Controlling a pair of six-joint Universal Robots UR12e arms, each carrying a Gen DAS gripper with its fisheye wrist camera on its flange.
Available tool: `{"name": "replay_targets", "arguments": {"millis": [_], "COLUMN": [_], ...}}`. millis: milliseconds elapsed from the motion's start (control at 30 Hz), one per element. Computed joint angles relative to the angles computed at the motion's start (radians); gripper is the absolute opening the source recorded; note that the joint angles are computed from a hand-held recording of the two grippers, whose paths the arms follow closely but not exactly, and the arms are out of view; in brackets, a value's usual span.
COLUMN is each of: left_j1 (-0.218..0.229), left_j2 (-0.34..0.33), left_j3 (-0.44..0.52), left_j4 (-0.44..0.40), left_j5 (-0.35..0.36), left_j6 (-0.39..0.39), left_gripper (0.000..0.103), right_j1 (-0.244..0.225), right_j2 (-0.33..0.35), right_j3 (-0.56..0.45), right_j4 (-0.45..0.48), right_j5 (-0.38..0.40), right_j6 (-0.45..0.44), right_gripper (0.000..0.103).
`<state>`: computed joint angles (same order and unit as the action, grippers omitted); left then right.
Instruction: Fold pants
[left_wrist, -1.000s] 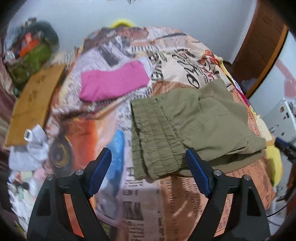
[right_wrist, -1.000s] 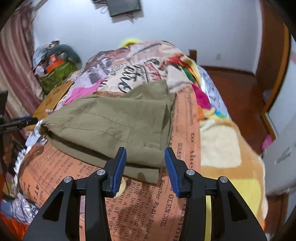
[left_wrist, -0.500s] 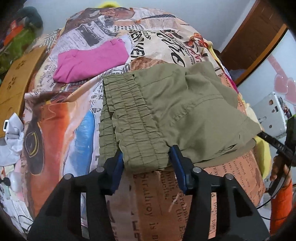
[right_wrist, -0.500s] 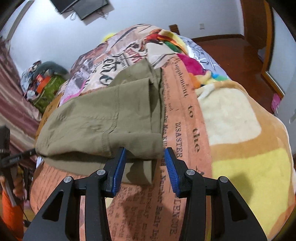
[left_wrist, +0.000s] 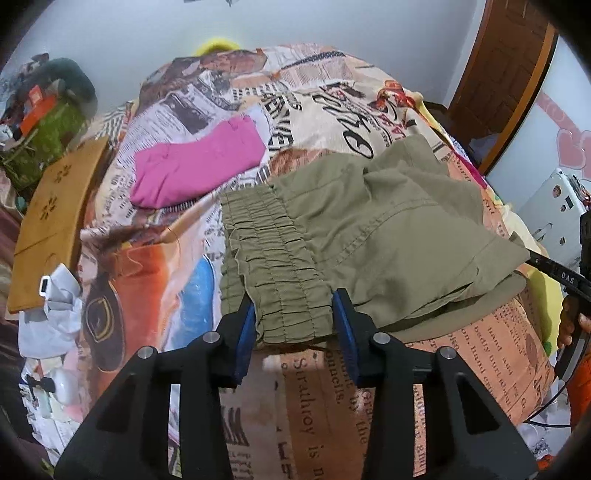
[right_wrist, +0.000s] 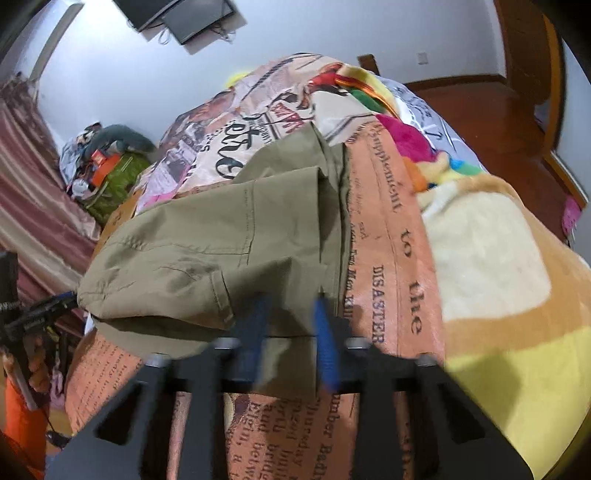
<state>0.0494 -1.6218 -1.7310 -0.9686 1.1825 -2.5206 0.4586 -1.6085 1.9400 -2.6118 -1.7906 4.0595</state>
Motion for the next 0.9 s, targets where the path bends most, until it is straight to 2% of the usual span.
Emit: {"name": "replay_targets", "arguments": {"millis": [100,300,500,633,800,900], "left_j1": [0.004,0.012,0.005,0.010,0.010,0.013], "left_j2": [0.002,-0.006,-0.017,-0.019,-0.010,-0.005], "left_j3": [0.003,0.016,-0.006,-0.021,-0.024,-0.022], "left_j4": [0.023,0.022,0.003,0.003,0.028,0.053], "left_j5": [-0.004,-0.007,0.055,0.052,0.066,0.071], "left_j6": [-0.011,-0.029,-0.007,-0.003,0.022,0.014], "left_gripper": [0.040,0.040,0.041,0.043,0.051,0.056], "right_j1": [0.017,0.043,0.049,0.049,0.039,0.038], "right_j2": [0.003,-0.006,-0.011,-0.006,-0.010,-0.027], "right_j3": [-0.008,-0.034,-0.034,-0.032,-0.036,-0.046], "right_j4": [-0.007,0.063,0.122,0.166,0.245,0.287], "right_j5": [-0.048,-0.141,-0.130,-0.104,-0.048,-0.069], "right_j6": [-0.033,-0.074,-0.068,-0.045,-0.020,0.009], "right_gripper": [0.003,0.002,0.002,0.001,0.002,0.002]}}
